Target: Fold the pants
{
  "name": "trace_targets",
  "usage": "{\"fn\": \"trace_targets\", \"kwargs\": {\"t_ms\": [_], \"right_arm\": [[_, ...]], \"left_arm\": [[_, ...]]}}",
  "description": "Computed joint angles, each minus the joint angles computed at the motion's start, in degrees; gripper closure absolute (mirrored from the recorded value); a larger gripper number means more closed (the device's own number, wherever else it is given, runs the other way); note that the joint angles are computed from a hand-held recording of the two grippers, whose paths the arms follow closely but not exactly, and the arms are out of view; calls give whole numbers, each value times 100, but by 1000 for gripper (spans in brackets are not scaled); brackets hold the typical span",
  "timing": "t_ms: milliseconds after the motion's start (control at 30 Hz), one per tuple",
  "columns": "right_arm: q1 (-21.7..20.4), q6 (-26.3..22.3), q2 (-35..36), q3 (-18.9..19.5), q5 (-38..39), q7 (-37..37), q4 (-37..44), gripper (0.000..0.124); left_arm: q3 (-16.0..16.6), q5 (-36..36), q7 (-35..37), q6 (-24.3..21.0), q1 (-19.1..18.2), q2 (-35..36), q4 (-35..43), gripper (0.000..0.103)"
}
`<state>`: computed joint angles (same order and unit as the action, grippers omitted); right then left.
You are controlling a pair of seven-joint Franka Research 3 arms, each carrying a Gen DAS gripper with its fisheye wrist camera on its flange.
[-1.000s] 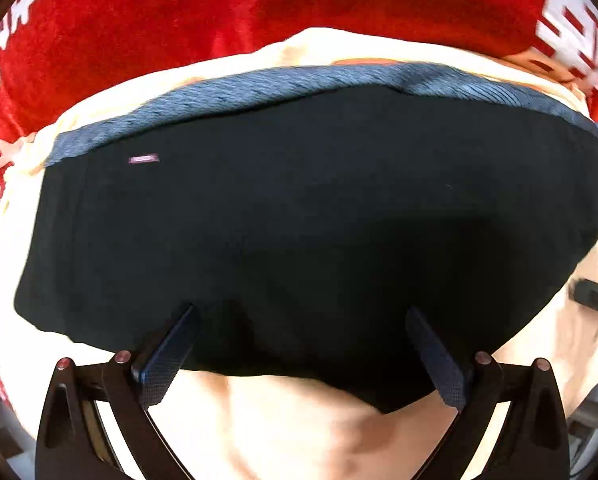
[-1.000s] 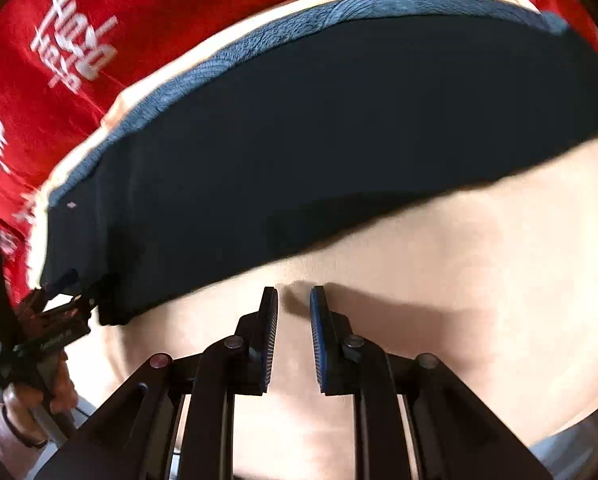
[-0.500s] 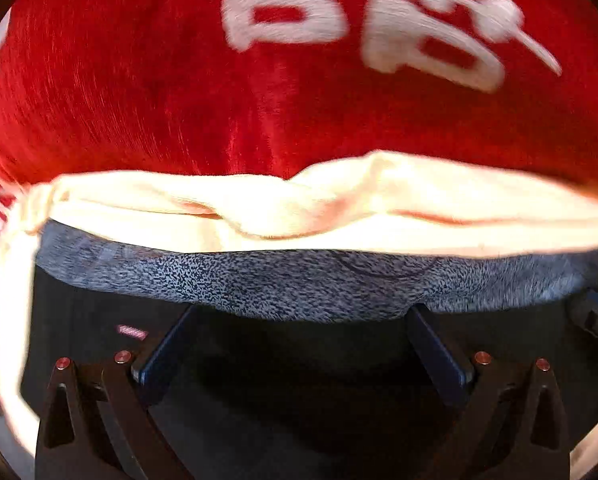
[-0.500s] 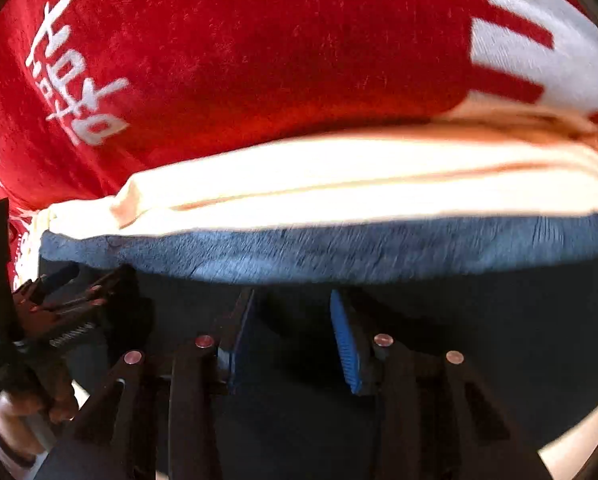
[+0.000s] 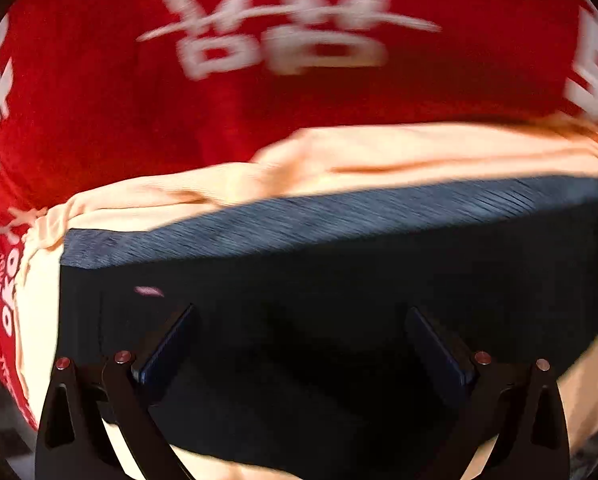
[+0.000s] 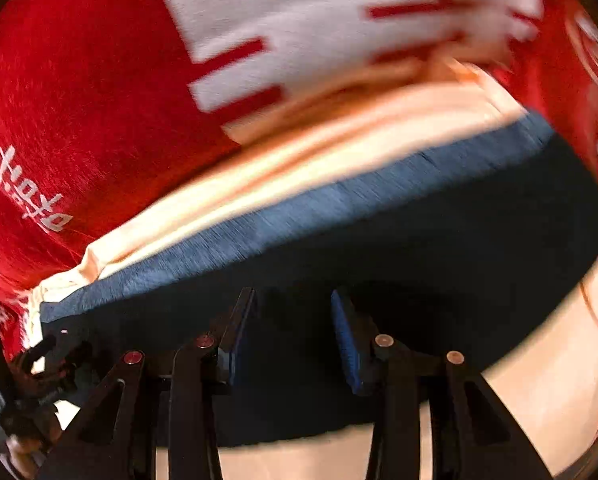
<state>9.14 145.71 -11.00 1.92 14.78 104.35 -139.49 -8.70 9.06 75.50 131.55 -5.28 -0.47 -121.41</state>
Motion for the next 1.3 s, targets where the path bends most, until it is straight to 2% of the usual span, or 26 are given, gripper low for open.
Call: {"fn": "trace_targets", "kwargs": {"t_ms": [133, 267, 533, 833, 1000, 1100, 1233, 1300], "right_arm": [[-144, -264, -645, -165, 223, 40, -674, 82], [-338, -443, -1081, -271, 411, 31, -1080, 82], [-655, -788, -1568, -502, 590, -260, -1480, 82], [-828, -946, -1778, -588, 785, -673, -1673, 76], [-875, -926, -1840, -617, 912, -861, -1719, 76], [-959, -613, -1865, -551, 847, -883, -1693, 76], [-1095, -198, -1387, -657, 900, -806, -1376, 76], [-1172, -11, -1206, -691, 912, -761, -1289, 76]], "left_arm": [[-275, -530, -129, -142, -367, -500, -406, 0], [-410, -660, -325, -254, -673, -344, -248, 0], [-532, -486, -707, -533, -973, 58, 310, 0], [-687, -107, -1186, -604, -1252, 662, 808, 0], [-716, 31, -1348, -651, -1371, 894, 1045, 0], [-737, 128, -1491, -641, -1455, 1013, 1105, 0], [-735, 234, -1616, -699, -1519, 1169, 1226, 0], [-709, 272, -1648, -565, -1503, 1225, 1144, 0]]}}
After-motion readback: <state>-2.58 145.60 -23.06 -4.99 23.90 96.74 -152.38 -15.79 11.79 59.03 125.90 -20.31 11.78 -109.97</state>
